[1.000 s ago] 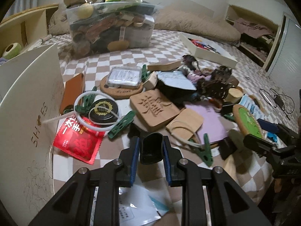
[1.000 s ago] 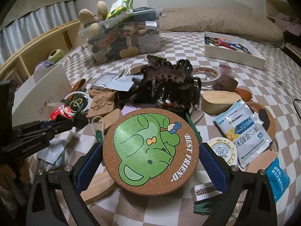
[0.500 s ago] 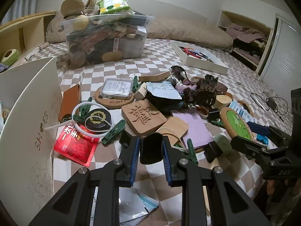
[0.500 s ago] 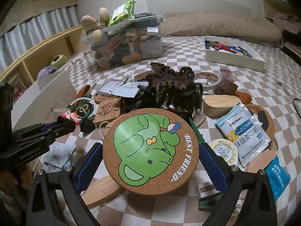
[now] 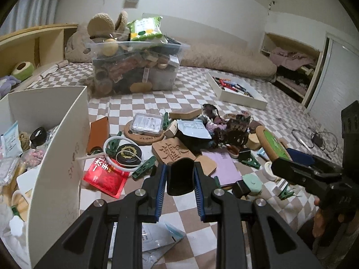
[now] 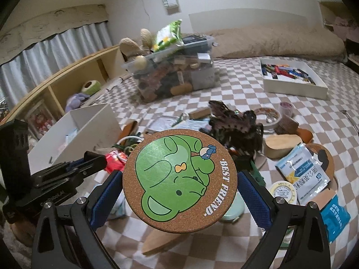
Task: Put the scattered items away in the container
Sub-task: 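Lift and carry the coaster with the right gripper over the white box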
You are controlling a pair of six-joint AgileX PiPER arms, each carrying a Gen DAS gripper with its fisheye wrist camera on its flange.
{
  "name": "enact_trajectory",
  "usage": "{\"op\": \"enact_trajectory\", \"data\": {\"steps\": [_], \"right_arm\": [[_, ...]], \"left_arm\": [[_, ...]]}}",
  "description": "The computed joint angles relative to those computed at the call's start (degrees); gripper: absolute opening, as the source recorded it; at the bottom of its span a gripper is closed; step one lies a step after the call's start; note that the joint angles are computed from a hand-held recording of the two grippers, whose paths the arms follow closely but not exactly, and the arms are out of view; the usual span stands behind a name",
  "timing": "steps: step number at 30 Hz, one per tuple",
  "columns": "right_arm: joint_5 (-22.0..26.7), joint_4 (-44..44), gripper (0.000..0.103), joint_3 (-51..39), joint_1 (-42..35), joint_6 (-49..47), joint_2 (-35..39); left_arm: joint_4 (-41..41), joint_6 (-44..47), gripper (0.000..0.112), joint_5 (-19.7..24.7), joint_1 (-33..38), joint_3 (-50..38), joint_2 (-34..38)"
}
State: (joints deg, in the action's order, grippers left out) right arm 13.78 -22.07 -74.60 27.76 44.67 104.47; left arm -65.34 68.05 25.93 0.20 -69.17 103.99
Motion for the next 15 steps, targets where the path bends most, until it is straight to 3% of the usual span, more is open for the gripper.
{"op": "enact_trajectory", "data": {"steps": [15], "right_arm": [[3.25,-3.52,0.1,-8.77,3.79,2.38,0.74]], "left_arm": [[-1.27,1.65,0.024,1.78,6.65,-2.71,-4.88]]}}
